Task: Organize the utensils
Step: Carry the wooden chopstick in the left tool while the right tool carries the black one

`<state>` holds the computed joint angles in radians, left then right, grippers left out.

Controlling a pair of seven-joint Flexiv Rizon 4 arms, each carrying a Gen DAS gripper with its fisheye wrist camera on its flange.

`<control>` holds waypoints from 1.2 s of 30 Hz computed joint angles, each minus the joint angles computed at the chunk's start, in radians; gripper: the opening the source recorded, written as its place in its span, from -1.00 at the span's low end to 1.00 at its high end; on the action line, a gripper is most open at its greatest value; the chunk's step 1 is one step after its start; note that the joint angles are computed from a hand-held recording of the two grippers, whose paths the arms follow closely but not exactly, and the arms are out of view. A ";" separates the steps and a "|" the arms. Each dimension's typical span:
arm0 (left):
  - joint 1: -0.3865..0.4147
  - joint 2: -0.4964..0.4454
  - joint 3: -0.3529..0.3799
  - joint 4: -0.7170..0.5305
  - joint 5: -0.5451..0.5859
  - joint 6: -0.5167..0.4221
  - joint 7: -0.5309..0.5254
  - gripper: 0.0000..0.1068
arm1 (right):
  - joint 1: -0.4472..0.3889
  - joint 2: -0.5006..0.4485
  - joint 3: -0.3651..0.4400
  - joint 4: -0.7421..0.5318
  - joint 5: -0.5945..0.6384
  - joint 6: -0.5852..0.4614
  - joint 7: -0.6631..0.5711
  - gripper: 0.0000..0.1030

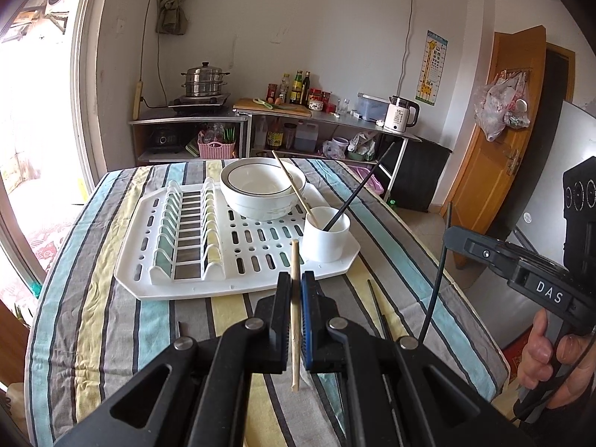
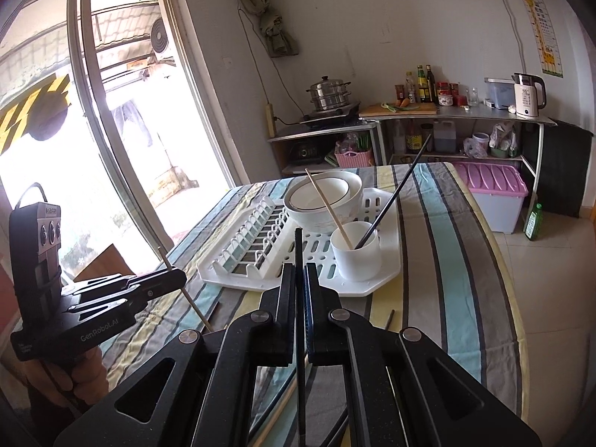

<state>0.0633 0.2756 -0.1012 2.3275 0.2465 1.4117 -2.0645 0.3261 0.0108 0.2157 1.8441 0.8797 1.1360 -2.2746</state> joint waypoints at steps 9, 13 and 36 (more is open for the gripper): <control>-0.007 0.006 0.004 -0.004 -0.009 0.002 0.015 -0.89 | 0.000 0.020 -0.013 -0.003 0.033 0.002 -0.035 -0.92; -0.010 0.003 0.010 -0.018 -0.019 0.002 0.033 -0.89 | 0.001 0.013 -0.016 -0.017 0.035 0.014 -0.045 -0.93; -0.108 -0.212 0.084 -0.260 -0.215 -0.023 0.277 -0.89 | -0.029 -0.099 0.024 -0.191 -0.109 0.077 0.038 -0.94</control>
<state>-0.0451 0.0639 -0.0172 2.0671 0.0311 1.3890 -1.7876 0.2971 -0.0885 0.2395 1.6535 0.7705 1.2131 -2.2366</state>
